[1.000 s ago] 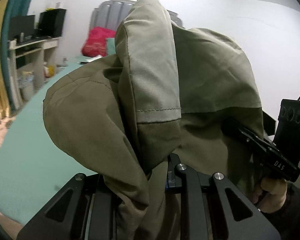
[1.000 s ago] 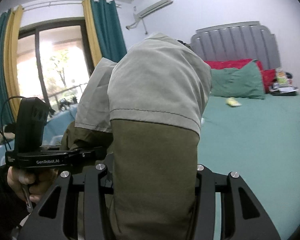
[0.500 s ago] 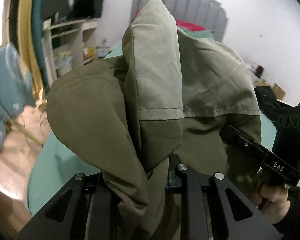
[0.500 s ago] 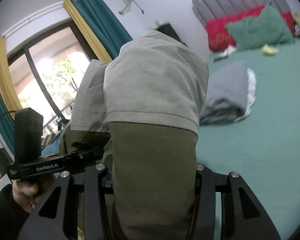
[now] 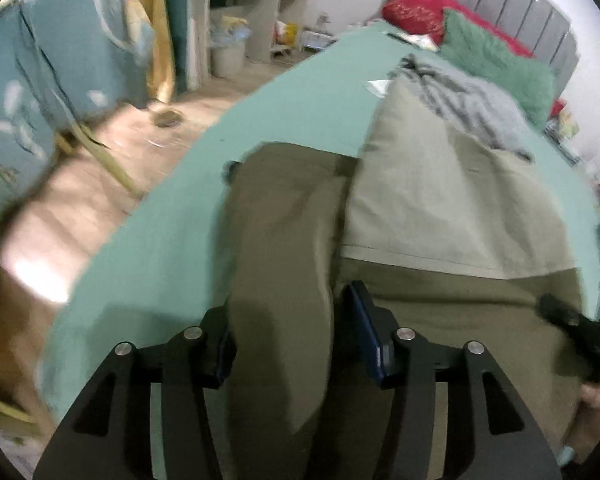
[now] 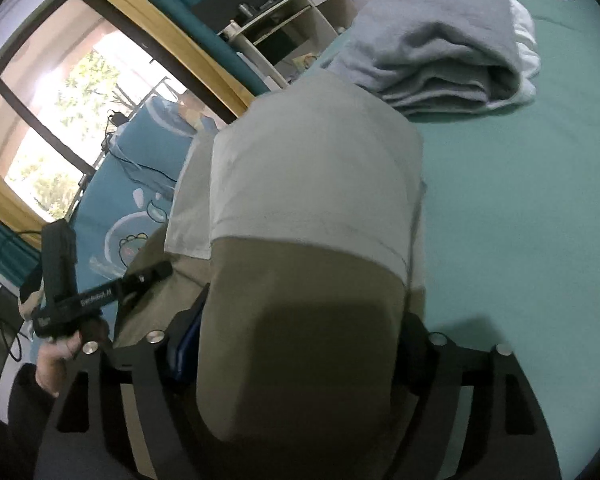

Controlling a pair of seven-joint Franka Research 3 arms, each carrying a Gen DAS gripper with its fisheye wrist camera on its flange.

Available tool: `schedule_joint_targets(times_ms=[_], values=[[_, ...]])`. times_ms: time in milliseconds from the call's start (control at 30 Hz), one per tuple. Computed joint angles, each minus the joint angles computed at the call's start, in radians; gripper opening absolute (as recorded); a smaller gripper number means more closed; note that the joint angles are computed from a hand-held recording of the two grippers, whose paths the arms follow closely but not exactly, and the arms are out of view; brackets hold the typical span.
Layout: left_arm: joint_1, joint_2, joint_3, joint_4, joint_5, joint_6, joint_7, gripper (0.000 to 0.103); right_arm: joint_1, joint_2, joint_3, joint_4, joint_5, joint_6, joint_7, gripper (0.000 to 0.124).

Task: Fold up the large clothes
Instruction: 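Carry the jacket bundle to the bed corner and lower it with both tools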

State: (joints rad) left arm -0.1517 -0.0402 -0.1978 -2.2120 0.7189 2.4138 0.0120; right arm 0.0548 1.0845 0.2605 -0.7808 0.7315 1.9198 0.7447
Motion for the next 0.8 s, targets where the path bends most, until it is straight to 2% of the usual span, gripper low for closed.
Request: schedule_joint_targets(times_ms=[33,67,100,133,200,267,333,467,600,800], values=[[-0.012,0.003,-0.017,0.027,0.015,-0.109,-0.006,0.055,-0.012,-0.045,-0.002,-0.072,0.009,0.035,-0.023,0.079],[-0.022,-0.007,-0.025,0.032,0.021,-0.162,-0.016,0.055,-0.025,-0.097,-0.003,-0.159,0.023,0.078,-0.058,0.080],[-0.040,-0.028,-0.012,0.016,0.005,-0.159,-0.022,0.055,-0.037,-0.143,-0.004,-0.239,0.039,0.123,-0.094,0.081],[-0.022,-0.039,-0.015,0.004,-0.015,-0.139,-0.010,0.055,-0.042,-0.194,-0.026,-0.310,0.068,0.145,-0.128,0.083],[-0.030,-0.086,-0.024,-0.036,-0.059,-0.127,-0.022,0.055,-0.062,-0.242,-0.016,-0.385,0.074,0.184,-0.157,0.087],[-0.036,-0.129,-0.040,-0.078,-0.046,-0.094,-0.044,0.055,-0.065,-0.314,-0.043,-0.481,0.091,0.195,-0.251,0.092],[-0.049,-0.149,-0.072,-0.081,-0.021,-0.110,-0.071,0.055,-0.054,-0.341,-0.043,-0.518,0.063,0.230,-0.291,0.096],[-0.092,-0.142,-0.124,-0.038,0.010,-0.176,-0.090,0.055,-0.067,-0.398,-0.069,-0.591,0.071,0.204,-0.304,0.096],[-0.150,-0.081,-0.155,0.057,0.028,-0.254,-0.073,0.055,-0.077,-0.445,-0.087,-0.650,0.087,0.194,-0.330,0.096],[-0.235,0.000,-0.172,0.170,0.078,-0.307,-0.153,0.055,-0.099,-0.508,-0.122,-0.713,0.098,0.175,-0.353,0.096]])
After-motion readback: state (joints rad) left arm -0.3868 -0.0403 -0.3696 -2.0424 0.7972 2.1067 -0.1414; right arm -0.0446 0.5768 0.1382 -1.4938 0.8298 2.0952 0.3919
